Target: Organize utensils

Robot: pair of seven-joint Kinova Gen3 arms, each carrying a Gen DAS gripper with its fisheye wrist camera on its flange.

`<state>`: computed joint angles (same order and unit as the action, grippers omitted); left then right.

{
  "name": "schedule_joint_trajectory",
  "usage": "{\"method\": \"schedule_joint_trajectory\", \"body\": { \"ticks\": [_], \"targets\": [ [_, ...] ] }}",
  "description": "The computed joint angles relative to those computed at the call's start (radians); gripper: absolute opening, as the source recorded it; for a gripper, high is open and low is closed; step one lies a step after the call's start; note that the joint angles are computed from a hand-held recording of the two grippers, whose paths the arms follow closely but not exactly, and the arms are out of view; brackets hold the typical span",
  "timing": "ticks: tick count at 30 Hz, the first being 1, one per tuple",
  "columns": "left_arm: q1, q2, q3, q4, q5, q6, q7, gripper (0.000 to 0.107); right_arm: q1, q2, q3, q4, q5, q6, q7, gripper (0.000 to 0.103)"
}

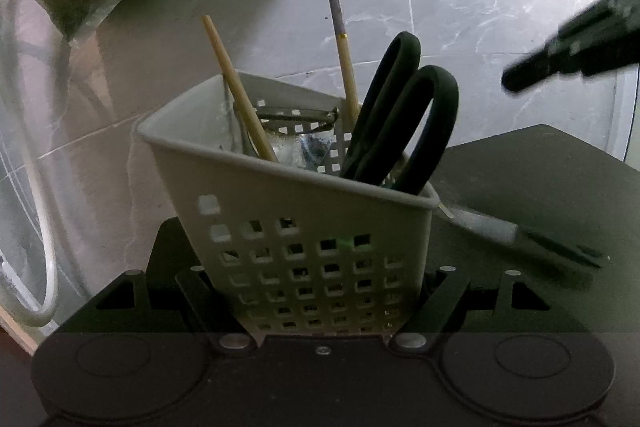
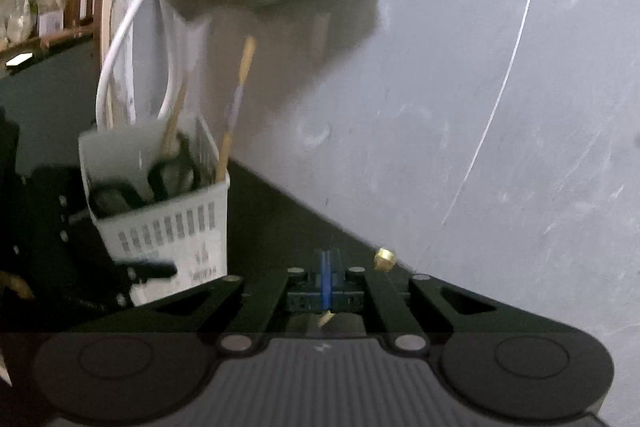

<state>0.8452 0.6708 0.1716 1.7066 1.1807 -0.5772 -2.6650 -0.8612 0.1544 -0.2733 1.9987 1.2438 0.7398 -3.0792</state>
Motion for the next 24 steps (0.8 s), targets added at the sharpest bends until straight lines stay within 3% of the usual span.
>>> {"method": "schedule_joint_trajectory", "body": {
  "ticks": [2, 4, 6, 7, 8, 10, 15, 20, 22, 24],
  "targets": [
    [-0.006, -0.005, 0.001, 0.012, -0.024, 0.006, 0.017, 0.079, 0.013, 0.006, -0.013, 0.007, -0.059, 0.006, 0.015, 0.0],
    [-0.007, -0.009, -0.003, 0.019, -0.04, 0.013, 0.031, 0.079, 0.087, -0.005, -0.07, 0.019, -0.141, -0.008, 0.009, 0.002],
    [-0.006, -0.012, -0.01, 0.028, -0.061, 0.017, 0.053, 0.079, 0.18, -0.033, -0.122, 0.056, -0.222, -0.071, -0.004, 0.011],
    [-0.004, -0.01, -0.014, 0.027, -0.065, 0.022, 0.057, 0.079, 0.224, -0.037, -0.146, 0.069, -0.263, -0.097, -0.003, 0.022],
    [-0.004, -0.01, -0.019, 0.027, -0.07, 0.027, 0.063, 0.079, 0.25, -0.044, -0.161, 0.078, -0.303, -0.111, 0.015, 0.033],
    [-0.003, -0.011, -0.027, 0.029, -0.083, 0.037, 0.074, 0.079, 0.247, -0.045, -0.153, 0.078, -0.385, -0.103, 0.085, 0.039],
    [0.003, -0.015, -0.049, 0.028, -0.092, 0.064, 0.079, 0.079, 0.121, -0.047, 0.009, 0.084, -0.583, -0.128, 0.276, 0.04],
    [0.012, -0.014, -0.064, 0.022, -0.087, 0.072, 0.081, 0.079, 0.172, -0.019, -0.009, 0.053, -0.74, -0.132, 0.479, 0.04],
    [0.014, -0.014, -0.066, 0.022, -0.084, 0.071, 0.08, 0.079, 0.153, 0.001, 0.022, 0.027, -0.789, -0.119, 0.559, 0.039],
    [0.014, -0.014, -0.066, 0.021, -0.083, 0.073, 0.078, 0.079, 0.158, 0.041, 0.026, -0.027, -0.844, -0.058, 0.64, 0.032]
  ]
}}
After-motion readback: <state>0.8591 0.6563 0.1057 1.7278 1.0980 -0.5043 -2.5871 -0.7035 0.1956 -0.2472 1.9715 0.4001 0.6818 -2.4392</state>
